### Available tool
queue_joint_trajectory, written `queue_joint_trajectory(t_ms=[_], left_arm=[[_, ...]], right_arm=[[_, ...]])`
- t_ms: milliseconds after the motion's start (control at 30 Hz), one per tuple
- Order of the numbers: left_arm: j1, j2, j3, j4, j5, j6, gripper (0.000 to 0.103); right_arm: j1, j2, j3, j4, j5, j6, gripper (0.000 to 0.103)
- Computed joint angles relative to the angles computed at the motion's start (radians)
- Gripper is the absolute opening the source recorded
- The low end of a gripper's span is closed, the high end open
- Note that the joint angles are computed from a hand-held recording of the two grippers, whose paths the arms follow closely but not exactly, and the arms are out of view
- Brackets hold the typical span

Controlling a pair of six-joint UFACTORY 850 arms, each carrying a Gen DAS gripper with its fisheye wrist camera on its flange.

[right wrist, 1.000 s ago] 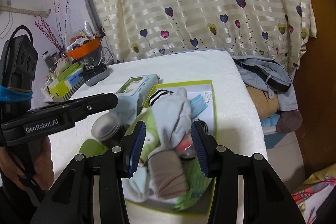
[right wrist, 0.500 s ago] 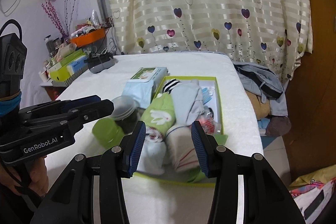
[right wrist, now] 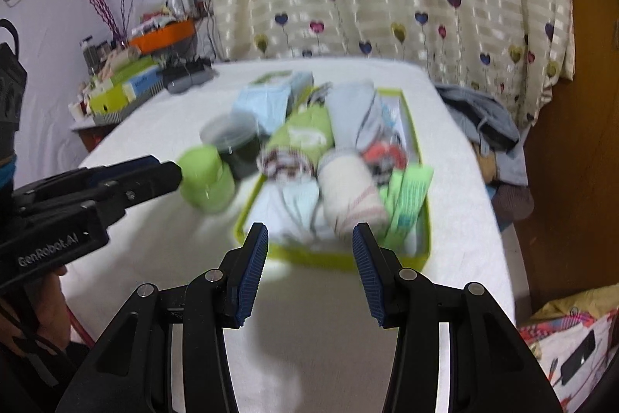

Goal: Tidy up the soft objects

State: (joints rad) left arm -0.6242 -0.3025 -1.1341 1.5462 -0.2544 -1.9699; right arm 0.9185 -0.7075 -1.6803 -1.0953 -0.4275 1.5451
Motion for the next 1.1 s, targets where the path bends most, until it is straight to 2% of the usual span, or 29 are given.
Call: queue_joint_trajectory(t_ms=[400, 533, 667, 1100], left_arm=[[0.002, -0.039, 0.002, -0.151, -0.003, 0.115, 0.034], [0.002, -0.055, -0.005, -0.190, -0.005, 0.146, 0.034], [0.004, -0.079, -0.025, -0.290, -0.006, 0.240, 0.034], [0.016, -0.148, -0.100, -0.512, -0.068, 0.450, 0.034]], right_arm=[[-0.019, -0.093, -0.089, 0.297, -0.011, -0.265, 0.047], [-0.025, -0.112, -0.114, 0.325, -0.020, -0.294, 0.047], [-0.031, -0.143, -0.172, 0.369, -0.058, -0.347, 0.047], [-0.051, -0.227, -0.305, 0.417, -0.121, -0.400, 0.048]])
